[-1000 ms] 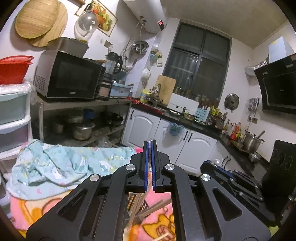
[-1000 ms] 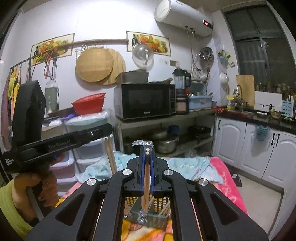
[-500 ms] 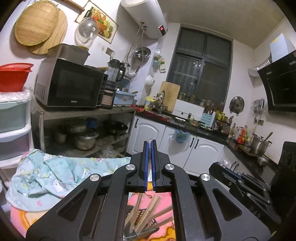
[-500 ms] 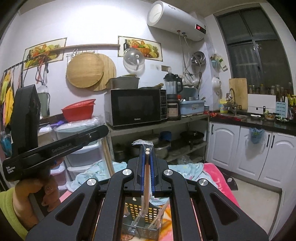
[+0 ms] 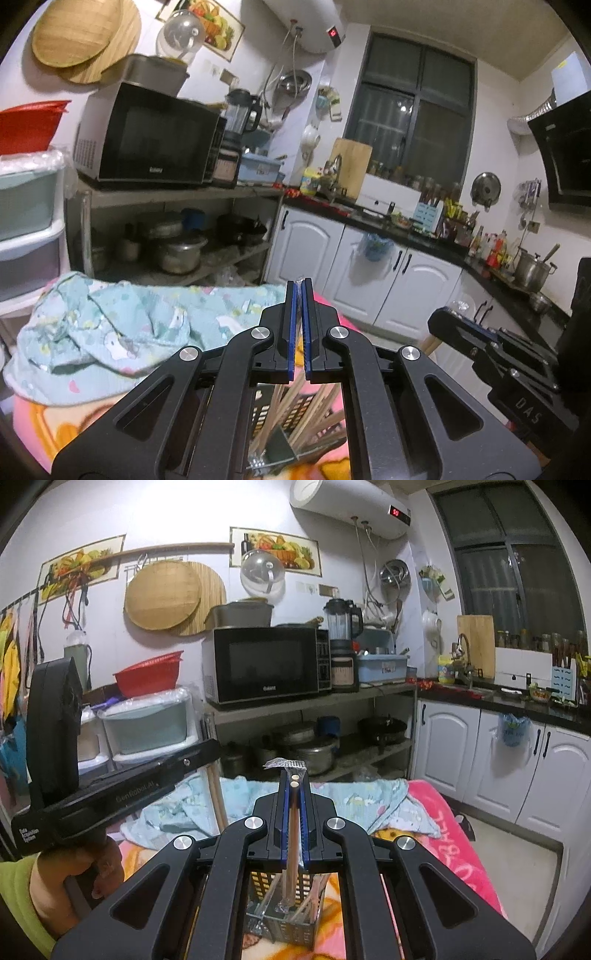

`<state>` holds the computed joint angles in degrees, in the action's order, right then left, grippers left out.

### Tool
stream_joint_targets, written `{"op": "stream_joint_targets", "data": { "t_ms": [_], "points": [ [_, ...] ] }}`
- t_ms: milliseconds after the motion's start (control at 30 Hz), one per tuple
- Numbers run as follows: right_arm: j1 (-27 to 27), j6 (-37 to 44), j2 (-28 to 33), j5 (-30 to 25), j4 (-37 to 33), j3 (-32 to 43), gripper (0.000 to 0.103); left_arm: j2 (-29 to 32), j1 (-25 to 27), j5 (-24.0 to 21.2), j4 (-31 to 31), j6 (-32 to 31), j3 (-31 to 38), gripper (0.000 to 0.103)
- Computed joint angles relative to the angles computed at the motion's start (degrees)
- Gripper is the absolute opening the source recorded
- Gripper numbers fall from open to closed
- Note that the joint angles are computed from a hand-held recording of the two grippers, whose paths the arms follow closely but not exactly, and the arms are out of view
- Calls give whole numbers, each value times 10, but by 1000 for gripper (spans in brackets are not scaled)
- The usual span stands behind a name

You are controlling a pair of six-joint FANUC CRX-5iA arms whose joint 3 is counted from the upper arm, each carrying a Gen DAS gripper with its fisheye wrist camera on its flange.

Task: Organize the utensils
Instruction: 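Lift both held chopsticks and carry them above the caddy, then open both tools to drop the chopsticks into the caddy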

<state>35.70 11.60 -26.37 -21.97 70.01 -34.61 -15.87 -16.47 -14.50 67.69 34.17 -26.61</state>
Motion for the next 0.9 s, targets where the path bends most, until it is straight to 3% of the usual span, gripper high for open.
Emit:
{"op": "stream_joint_targets", "data": {
  "t_ms": [367,400,433,500,633,700,900],
  "points": [
    [24,61,31,-37,-88,17,6,9,37,-46,-86,83,3,2],
    [28,63,33,-46,-91,19,12,6,40,-47,-91,88,0,4],
    [30,67,34,-49,-95,20,25,3,42,-45,-96,92,-1,7],
    [33,67,32,-50,-99,19,37,-4,44,-44,-92,89,-9,20],
    [40,64,25,-57,-94,12,45,-20,51,-39,-86,94,-21,33],
    [41,59,20,-58,-90,8,48,-30,53,-38,-70,86,-29,48],
    [55,64,6,-74,-99,3,53,-55,64,-44,-57,91,-42,71]
  ]
}}
